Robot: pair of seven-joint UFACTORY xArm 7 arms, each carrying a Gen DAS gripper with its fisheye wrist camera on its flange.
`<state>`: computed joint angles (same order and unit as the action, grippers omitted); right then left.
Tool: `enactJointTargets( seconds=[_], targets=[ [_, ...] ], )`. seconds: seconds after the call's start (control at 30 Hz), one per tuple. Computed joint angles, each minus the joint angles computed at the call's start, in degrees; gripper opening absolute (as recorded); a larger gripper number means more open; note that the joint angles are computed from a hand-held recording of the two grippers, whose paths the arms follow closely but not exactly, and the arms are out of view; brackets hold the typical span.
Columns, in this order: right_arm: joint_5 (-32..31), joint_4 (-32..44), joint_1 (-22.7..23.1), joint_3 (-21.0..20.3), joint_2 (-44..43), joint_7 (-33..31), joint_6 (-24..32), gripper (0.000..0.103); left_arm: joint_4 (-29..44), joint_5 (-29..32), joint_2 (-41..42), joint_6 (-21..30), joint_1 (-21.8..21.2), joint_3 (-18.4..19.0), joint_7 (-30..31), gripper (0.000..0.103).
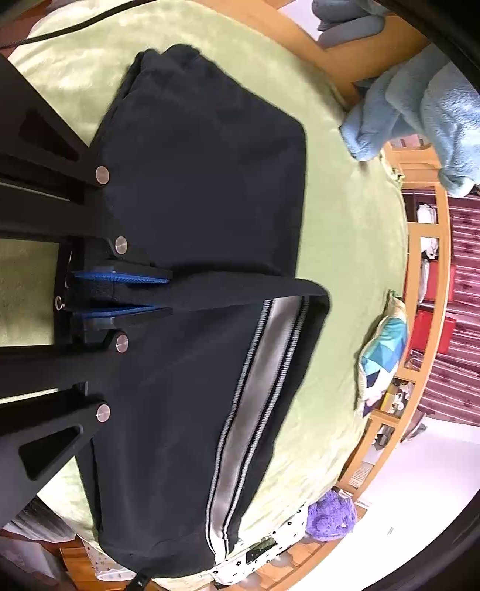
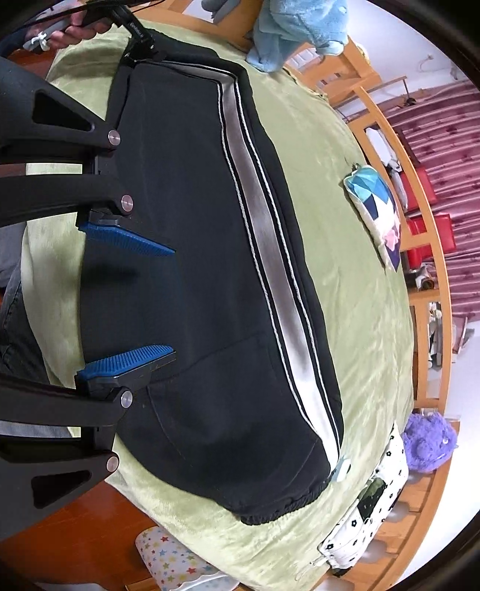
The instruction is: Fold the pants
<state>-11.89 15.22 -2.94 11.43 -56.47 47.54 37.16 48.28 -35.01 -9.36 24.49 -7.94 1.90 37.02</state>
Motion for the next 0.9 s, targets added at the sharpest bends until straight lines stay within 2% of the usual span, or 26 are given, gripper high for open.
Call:
enactJointTargets(
  seconds=[0.13,0.23,0.3,0.43,0.53,0.6,0.63,0.73,0.83,0.9],
  targets=[
    [0.06,0.98,0.29,0.65,1.85,0.52,-0.17,0.051,3.09,-1.97,0.92,1.38,0.57,1.11,1.51,0.011],
    [-0.43,1.71,0.45,1.37,2.76,0.98,0.48,0.051,6.39,-0.07,3.11,-1.46,2.02,0.57,0.22,0.01],
    [-0.92,2.19,0.48,1.77,3.25,1.3,0.89,0.051,10.75,3.5,6.42,-3.73,3.52,0.06,-3.32,0.01],
    [-1.34,3.1,0.66,1.77,4.32,2.11,1.53,0.051,22.66,10.3,14.39,-4.9,6.63,-0.43,-11.89,0.006],
    [-2.01,3.51,0.61,2.22,4.59,2.79,2.27,0.051,30.24,13.89,18.62,-3.27,8.93,-0.78,-17.63,0.006],
    [-2.23,3.35,1.07,2.3,4.39,3.06,2.51,0.051,33.3,11.16,19.62,0.34,11.68,-2.56,-15.48,0.007],
    [-2.26,3.27,1.37,2.38,4.31,3.18,2.7,0.051,33.71,8.56,19.37,2.36,13.11,-3.54,-13.15,0.014],
    [-2.53,2.89,1.83,2.2,4.17,3.25,2.49,0.051,29.81,0.95,16.58,3.97,15.22,-5.03,-5.17,0.053],
    [-2.2,2.81,2.37,1.78,5.09,3.2,1.92,0.051,21.77,-3.81,11.76,5.94,14.51,-4.49,2.77,0.055],
    [-1.91,2.83,2.69,1.46,5.91,3.08,1.29,0.051,18.22,-7.46,9.7,10.62,13.79,-2.97,5.54,0.055]
  ],
)
